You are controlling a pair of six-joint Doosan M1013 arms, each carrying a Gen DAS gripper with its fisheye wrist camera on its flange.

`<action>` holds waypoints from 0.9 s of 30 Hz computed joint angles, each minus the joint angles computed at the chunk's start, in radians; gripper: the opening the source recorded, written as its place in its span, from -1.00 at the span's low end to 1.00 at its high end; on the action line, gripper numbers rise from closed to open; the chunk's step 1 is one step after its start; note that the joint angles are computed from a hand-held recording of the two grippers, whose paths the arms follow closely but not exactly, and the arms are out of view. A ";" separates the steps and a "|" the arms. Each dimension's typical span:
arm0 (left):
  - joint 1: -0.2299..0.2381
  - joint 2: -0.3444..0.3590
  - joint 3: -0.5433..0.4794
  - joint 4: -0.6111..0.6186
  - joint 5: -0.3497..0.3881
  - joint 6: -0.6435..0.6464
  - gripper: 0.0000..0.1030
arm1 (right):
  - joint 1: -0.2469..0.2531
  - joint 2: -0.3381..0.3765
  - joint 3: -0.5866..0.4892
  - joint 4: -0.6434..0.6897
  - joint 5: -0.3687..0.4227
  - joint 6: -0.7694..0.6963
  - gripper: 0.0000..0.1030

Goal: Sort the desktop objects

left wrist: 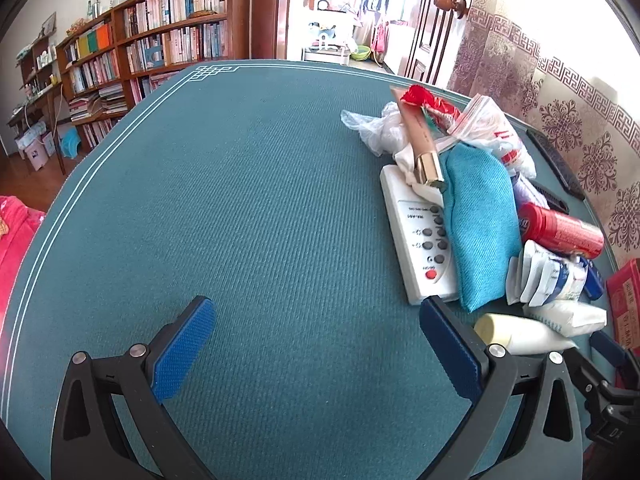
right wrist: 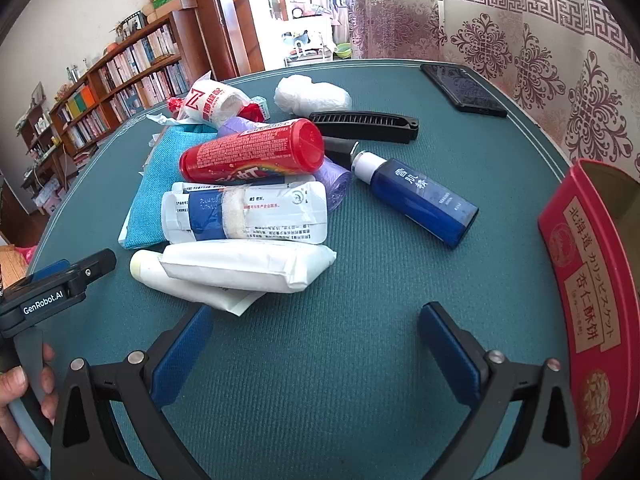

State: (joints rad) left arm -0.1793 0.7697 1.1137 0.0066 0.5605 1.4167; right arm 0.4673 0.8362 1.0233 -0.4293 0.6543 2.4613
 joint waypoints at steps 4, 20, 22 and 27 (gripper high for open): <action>-0.004 0.020 -0.056 0.008 -0.010 -0.031 1.00 | 0.000 -0.021 0.038 -0.067 -0.046 0.094 1.00; -0.028 0.168 -0.343 0.049 0.112 -0.011 0.66 | 0.006 -0.055 0.100 -0.254 -0.139 0.283 1.00; -0.024 0.174 -0.351 0.021 0.114 0.004 0.66 | 0.007 -0.054 0.100 -0.258 -0.141 0.281 1.00; -0.021 0.185 -0.360 -0.015 0.111 0.049 0.51 | 0.008 -0.051 0.096 -0.248 -0.138 0.264 1.00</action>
State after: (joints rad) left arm -0.2000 0.9545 0.7536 -0.0084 0.6711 1.4661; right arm 0.4754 0.7848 1.1190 -0.6772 0.5162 2.7249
